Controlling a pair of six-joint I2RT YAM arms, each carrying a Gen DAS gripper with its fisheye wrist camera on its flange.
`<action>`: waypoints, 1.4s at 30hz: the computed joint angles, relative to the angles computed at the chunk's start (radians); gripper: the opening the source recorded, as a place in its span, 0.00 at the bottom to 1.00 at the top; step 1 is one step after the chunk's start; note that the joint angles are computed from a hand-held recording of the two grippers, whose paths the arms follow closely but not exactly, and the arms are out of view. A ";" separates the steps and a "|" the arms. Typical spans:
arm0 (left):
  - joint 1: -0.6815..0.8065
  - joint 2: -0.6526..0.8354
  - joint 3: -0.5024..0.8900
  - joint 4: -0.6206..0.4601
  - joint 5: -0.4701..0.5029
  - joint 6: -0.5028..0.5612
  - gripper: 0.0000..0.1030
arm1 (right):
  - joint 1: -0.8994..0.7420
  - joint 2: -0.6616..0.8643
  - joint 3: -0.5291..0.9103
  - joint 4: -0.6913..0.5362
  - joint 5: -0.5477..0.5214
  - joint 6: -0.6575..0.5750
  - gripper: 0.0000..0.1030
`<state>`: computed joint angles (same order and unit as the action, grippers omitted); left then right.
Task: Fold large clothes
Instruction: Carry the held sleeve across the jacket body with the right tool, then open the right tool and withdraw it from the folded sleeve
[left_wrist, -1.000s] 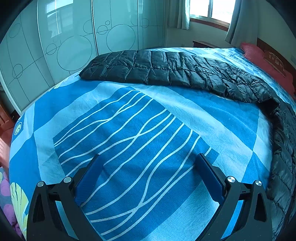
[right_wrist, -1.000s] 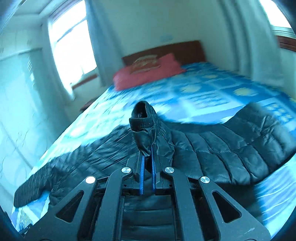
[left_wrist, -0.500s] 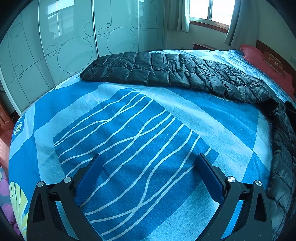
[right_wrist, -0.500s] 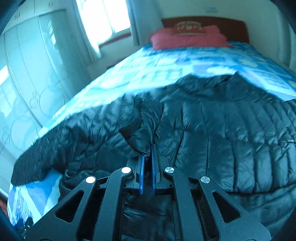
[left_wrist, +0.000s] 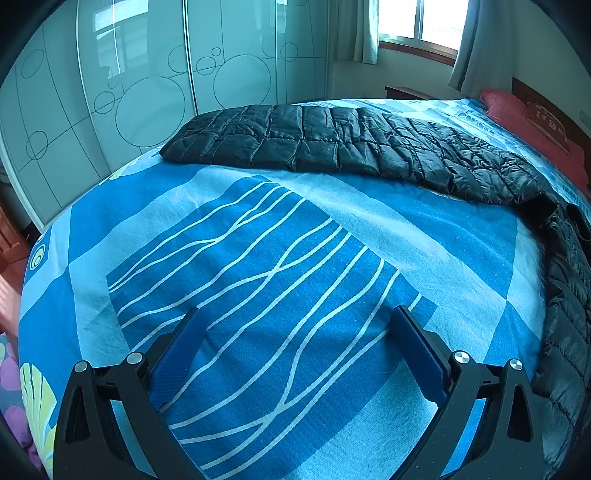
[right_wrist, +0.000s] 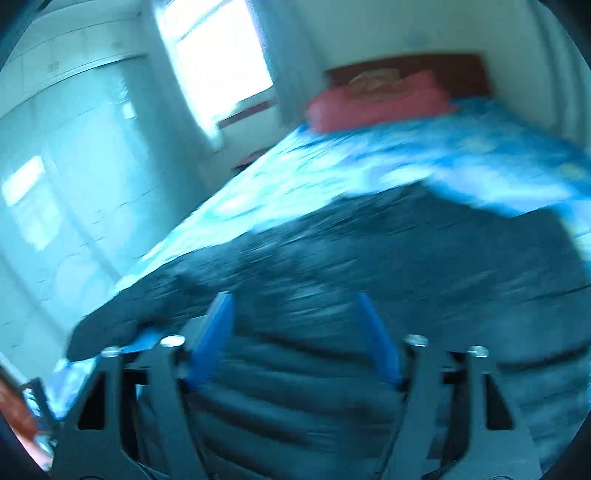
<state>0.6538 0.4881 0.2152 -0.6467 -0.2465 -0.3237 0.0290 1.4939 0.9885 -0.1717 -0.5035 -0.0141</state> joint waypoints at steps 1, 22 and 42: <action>-0.004 0.001 -0.001 0.001 -0.004 -0.003 0.96 | -0.101 0.052 0.064 -0.045 -0.008 -0.028 0.32; -0.054 0.036 0.000 0.017 -0.051 -0.038 0.96 | -0.369 0.694 0.648 -0.259 0.078 -0.138 0.14; -0.070 0.038 -0.004 0.020 -0.065 -0.049 0.96 | -0.268 0.468 0.388 -0.086 0.157 -0.093 0.50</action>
